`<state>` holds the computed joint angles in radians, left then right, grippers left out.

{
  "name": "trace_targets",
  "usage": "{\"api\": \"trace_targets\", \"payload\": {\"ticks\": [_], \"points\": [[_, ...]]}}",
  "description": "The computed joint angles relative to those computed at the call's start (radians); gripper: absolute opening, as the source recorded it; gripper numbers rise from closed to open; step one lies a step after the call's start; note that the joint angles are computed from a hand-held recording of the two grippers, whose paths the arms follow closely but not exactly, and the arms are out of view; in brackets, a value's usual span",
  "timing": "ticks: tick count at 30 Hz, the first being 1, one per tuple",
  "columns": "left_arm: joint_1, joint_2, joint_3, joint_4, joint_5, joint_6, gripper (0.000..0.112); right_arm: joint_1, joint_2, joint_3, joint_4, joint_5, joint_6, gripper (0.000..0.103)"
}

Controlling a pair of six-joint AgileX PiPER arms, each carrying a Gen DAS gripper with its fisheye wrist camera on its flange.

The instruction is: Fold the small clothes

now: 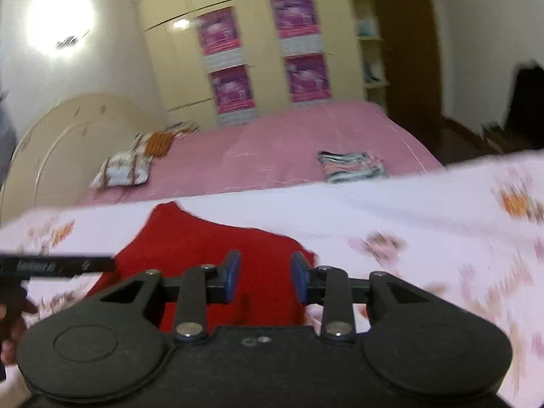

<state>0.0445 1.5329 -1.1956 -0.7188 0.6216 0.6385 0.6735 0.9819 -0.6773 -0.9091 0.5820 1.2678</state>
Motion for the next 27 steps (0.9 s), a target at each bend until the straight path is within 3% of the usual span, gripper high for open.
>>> {"api": "trace_targets", "payload": {"ticks": [2,4,5,6,10,14,15,17,19,22,24,27], "points": [[-0.036,0.049,-0.028,0.028,-0.014,-0.034,0.084,0.027,0.115,-0.057,-0.042,-0.013,-0.018,0.031],[-0.077,0.122,-0.081,0.129,0.015,-0.112,0.087,0.014,0.276,-0.143,0.023,0.060,-0.101,0.029],[-0.075,0.135,-0.082,0.120,0.016,-0.139,0.094,-0.003,0.326,-0.155,0.050,0.083,-0.116,0.029],[-0.066,0.137,-0.085,0.116,0.028,-0.147,0.094,-0.017,0.336,-0.152,0.037,0.073,-0.091,0.029],[0.015,0.041,-0.020,-0.006,0.095,0.023,0.094,0.035,0.245,-0.143,0.041,0.140,-0.110,0.030],[0.082,-0.065,0.118,-0.111,0.146,0.208,0.094,0.143,0.070,-0.040,0.006,0.123,-0.080,0.030],[0.074,-0.066,0.140,-0.111,0.129,0.220,0.094,0.175,0.066,-0.022,-0.008,0.108,-0.081,0.028],[0.056,-0.046,0.153,-0.122,0.107,0.217,0.094,0.235,0.149,-0.012,-0.014,0.180,-0.117,0.025],[0.040,-0.049,0.141,-0.087,0.098,0.184,0.094,0.184,0.162,0.039,-0.064,0.169,-0.039,0.024],[0.076,-0.096,0.126,-0.065,0.153,0.214,0.093,0.138,0.137,-0.002,0.023,0.218,-0.079,0.019],[0.140,-0.146,0.152,-0.101,0.211,0.288,0.093,0.191,0.030,0.021,0.022,0.262,-0.029,0.030],[0.199,-0.174,0.184,-0.117,0.272,0.330,0.093,0.256,-0.079,0.045,0.101,0.303,-0.044,0.034]]}}
